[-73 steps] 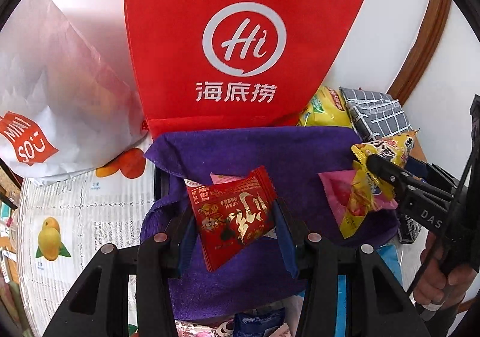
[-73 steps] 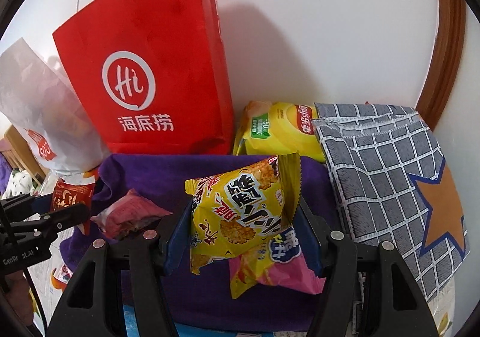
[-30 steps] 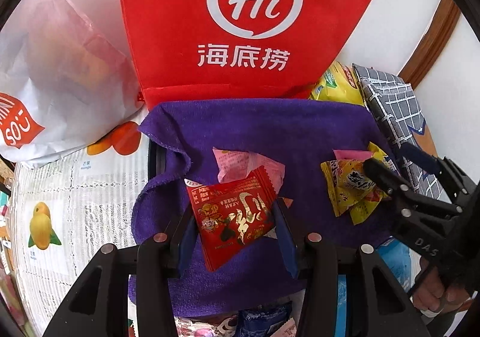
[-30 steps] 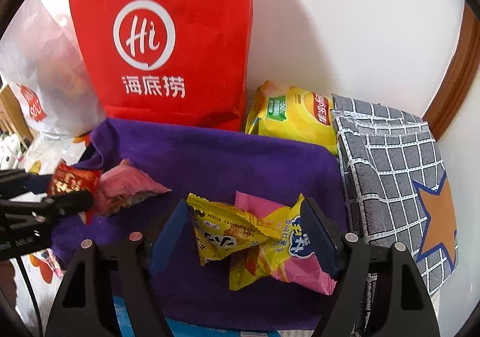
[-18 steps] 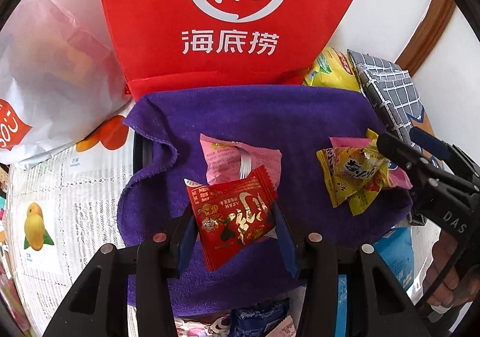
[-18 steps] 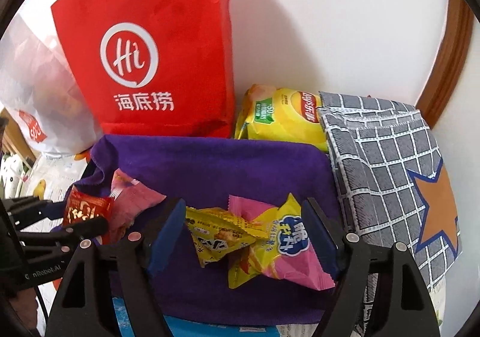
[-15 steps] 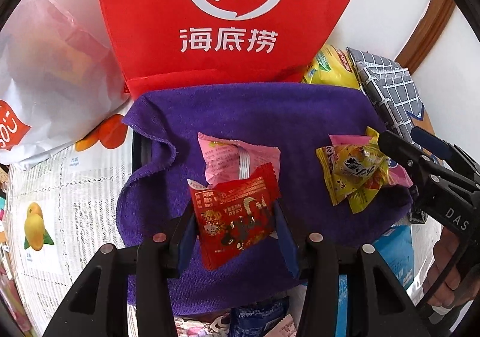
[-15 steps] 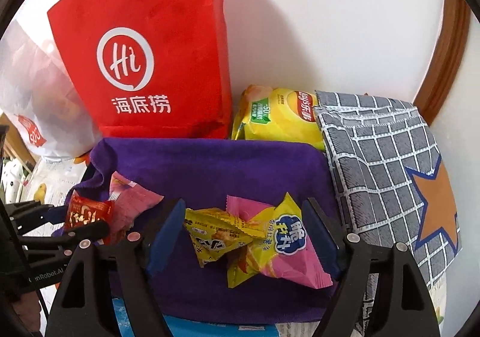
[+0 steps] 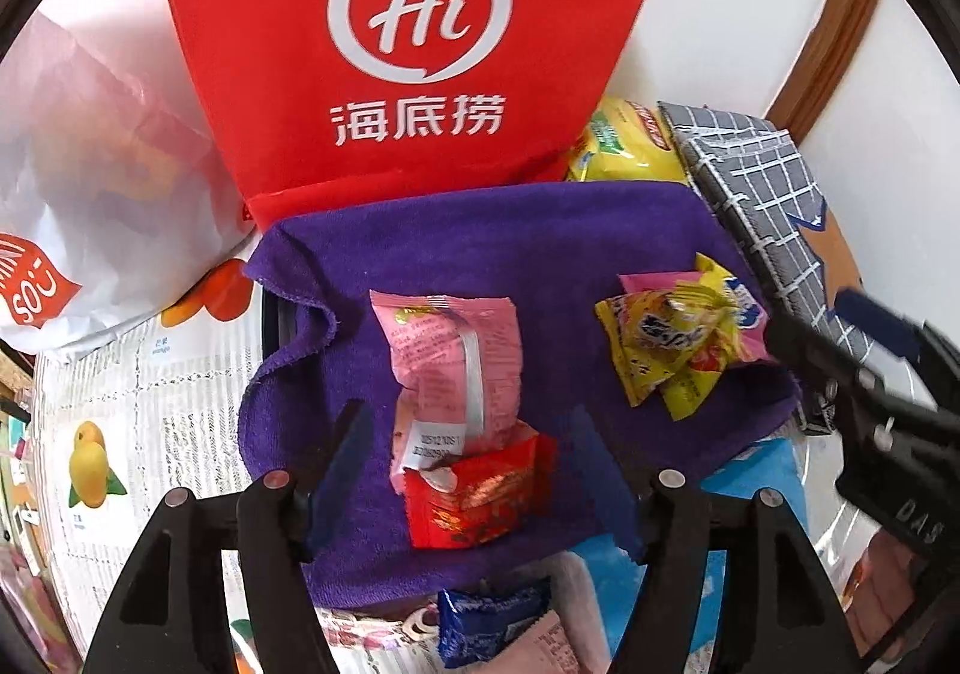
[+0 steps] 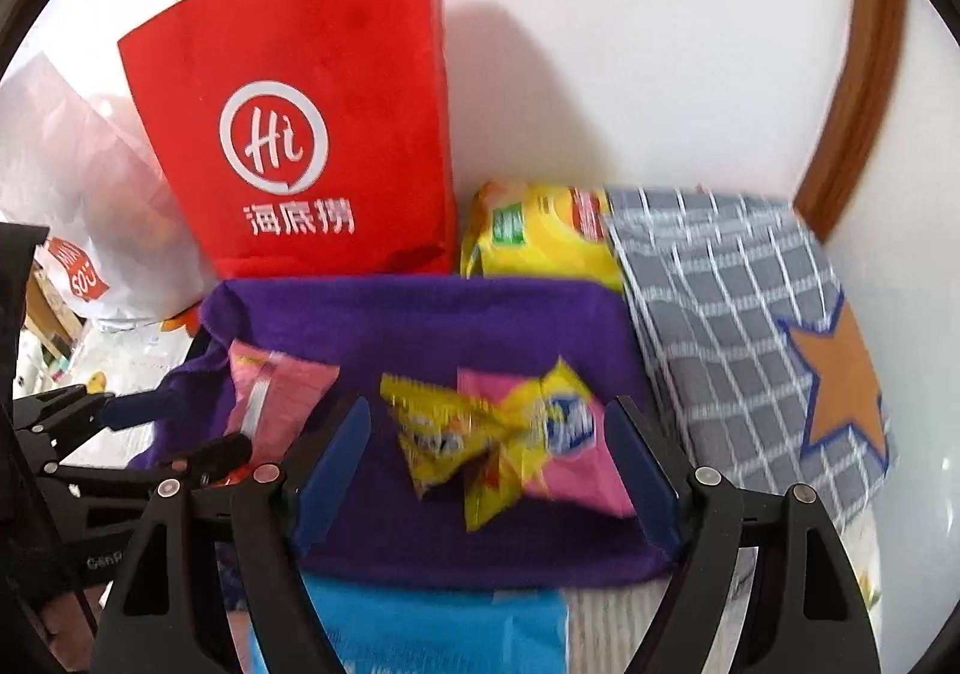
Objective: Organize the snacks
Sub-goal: 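Move both open tools back toward the snack pile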
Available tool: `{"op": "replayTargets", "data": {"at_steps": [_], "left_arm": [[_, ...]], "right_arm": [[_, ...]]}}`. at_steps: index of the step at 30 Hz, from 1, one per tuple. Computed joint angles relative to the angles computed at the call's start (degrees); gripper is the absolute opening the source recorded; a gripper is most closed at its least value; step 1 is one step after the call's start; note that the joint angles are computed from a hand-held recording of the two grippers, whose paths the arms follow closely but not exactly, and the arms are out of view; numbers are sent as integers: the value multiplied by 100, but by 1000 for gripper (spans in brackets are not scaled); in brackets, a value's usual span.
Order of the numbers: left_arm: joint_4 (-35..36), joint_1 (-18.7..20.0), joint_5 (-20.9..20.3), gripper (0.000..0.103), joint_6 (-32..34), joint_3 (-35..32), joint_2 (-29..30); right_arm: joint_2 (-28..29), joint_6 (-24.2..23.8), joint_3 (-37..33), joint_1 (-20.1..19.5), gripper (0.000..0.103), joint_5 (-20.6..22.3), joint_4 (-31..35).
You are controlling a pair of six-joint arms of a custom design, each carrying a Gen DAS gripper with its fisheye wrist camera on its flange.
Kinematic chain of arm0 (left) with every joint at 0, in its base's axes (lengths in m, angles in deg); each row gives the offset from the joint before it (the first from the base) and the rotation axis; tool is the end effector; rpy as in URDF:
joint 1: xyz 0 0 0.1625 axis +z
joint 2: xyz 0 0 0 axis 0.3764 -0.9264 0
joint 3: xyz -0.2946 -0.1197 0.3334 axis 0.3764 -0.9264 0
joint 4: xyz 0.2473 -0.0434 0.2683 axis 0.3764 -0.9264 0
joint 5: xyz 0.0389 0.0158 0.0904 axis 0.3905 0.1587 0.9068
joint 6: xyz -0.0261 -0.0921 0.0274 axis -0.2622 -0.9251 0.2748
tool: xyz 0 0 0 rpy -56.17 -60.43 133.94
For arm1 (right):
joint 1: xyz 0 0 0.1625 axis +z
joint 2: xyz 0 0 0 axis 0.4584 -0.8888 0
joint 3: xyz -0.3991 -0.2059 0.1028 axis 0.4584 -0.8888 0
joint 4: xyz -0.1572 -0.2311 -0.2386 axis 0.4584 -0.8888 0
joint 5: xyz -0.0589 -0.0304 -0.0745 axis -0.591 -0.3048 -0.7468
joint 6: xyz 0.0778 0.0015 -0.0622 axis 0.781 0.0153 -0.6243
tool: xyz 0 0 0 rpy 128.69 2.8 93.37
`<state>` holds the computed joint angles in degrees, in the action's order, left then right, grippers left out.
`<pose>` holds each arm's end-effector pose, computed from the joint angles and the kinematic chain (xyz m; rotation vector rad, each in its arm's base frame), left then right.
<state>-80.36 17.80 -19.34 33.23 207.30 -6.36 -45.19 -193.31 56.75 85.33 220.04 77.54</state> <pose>-0.2451 -0.4437 0.1068 0.8894 2.4780 -0.2529 0.1958 -0.3479 0.1667 -0.0546 -2.0938 1.0143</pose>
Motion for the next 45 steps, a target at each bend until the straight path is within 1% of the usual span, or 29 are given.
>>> {"op": "replayTargets", "data": {"at_steps": [5, 6, 9, 13, 16, 18, 20, 22, 23, 25, 27, 29, 32, 36, 40, 45], "left_arm": [[-29, -243, 27, 67, 85, 165, -155], [-88, -337, 79, 67, 106, 239, -215], [-247, -559, 167, 67, 176, 413, -392], [-468, -890, 315, 67, 114, 665, -671], [-646, -1113, 281, 67, 54, 913, -912], [-493, -1232, 272, 67, -117, 1013, -1052], [-316, -1367, 317, 67, -294, 1119, -1191], [-142, -1526, 366, 67, -381, 1250, -1356], [-65, -1607, 384, 67, -435, 1320, -1443], [91, -1782, 457, 67, -631, 1471, -1632], [265, -1940, 489, 67, -815, 1614, -1855], [479, -2034, 513, 67, -1093, 1709, -2039], [703, -2137, 520, 67, -1400, 1890, -2304], [1030, -2341, 595, 67, -1827, 2104, -2629], [1280, -2527, 567, 67, -2085, 2287, -2911], [1452, -2673, 472, 67, -2319, 2490, -3142]], "right_arm": [[259, 842, 98, 295, 80, 573, 484], [327, 1088, 123, 380, 80, 699, 613], [481, 1806, 211, 602, 80, 899, 1015], [578, 2443, 476, 1070, 80, 1191, 1060], [593, 2920, 625, 1398, 80, 1193, 1199], [604, 3194, 735, 1628, 80, 1186, 1216], [718, 3585, 770, 1812, 80, 1326, 1335], [747, 3563, 866, 1989, 80, 1392, 1192], [792, 3612, 893, 2057, 80, 1393, 1237], [945, 3954, 904, 2156, 80, 1375, 1524], [999, 4106, 965, 2241, 80, 1282, 1596], [1020, 4195, 1043, 2315, 80, 1195, 1582], [1191, 4469, 1114, 2448, 80, 1173, 1647], [1300, 4576, 1256, 2578, 80, 1083, 1399], [1508, 4804, 1295, 2677, 80, 1078, 1383], [1747, 4918, 1315, 2737, 80, 988, 1271]]}}
